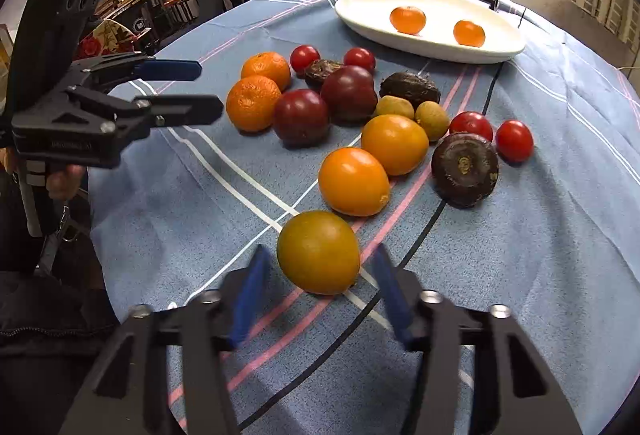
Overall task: Organize fruits
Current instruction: 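Grasp a large orange with the left tool while the right tool grasps a greenish tomato, then lower both held fruits onto the white plate and open both tools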
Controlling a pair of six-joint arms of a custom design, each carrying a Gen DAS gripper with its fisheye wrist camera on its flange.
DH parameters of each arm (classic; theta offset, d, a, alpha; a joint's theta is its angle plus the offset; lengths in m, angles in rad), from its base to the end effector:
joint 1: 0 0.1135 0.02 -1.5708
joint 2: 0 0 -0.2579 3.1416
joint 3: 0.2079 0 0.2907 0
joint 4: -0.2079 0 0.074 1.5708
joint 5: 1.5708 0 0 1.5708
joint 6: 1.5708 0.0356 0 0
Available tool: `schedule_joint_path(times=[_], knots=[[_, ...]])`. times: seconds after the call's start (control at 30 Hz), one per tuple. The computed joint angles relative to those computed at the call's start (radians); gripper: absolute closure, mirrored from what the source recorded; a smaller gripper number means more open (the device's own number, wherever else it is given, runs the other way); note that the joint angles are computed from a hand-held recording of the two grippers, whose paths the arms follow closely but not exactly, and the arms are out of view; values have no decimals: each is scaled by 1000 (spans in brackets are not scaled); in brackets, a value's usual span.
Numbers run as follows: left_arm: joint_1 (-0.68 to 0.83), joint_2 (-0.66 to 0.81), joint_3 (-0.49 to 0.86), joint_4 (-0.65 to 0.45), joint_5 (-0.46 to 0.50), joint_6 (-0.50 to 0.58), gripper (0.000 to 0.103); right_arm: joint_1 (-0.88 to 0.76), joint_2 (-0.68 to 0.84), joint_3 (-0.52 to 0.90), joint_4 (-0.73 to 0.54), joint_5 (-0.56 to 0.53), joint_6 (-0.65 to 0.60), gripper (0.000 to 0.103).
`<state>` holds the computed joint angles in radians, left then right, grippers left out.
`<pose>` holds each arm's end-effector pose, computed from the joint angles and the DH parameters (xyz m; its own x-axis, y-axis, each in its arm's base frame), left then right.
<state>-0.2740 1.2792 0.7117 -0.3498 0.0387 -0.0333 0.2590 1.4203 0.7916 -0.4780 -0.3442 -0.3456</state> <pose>0.2736 -0.0783 0.1712 -0.7737 0.1829 -0.6066 0.2674 0.9622 -0.0509 0.2819 0.0871 0.1536 -0.6822 -0.5106 -0.5234 -0.6570 0.7422 0.1323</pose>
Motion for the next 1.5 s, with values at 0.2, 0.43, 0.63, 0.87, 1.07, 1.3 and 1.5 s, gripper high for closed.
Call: schedule_joint_path(times=[0.2, 0.43, 0.63, 0.87, 1.07, 1.3, 1.5], knots=[[-42, 89, 38, 27, -25, 1, 30, -32, -18, -12, -10, -16, -25, 65], [-44, 127, 69, 21, -58, -12, 63, -42, -26, -13, -18, -30, -35, 65], [-38, 78, 33, 15, -45, 11, 65, -51, -47, -21, -10, -44, -28, 65], [-4, -14, 34, -6, -31, 7, 65, -65, -69, 4, -17, -52, -24, 65], [9, 15, 147, -17, -43, 9, 65, -71, -50, 116, -1, -53, -8, 65], [31, 186, 385, -3, -50, -1, 65, -65, 135, 389, 56, -55, 70, 65], [53, 389, 597, -30, -50, -2, 65, -60, 388, 665, 51, -39, 138, 65]])
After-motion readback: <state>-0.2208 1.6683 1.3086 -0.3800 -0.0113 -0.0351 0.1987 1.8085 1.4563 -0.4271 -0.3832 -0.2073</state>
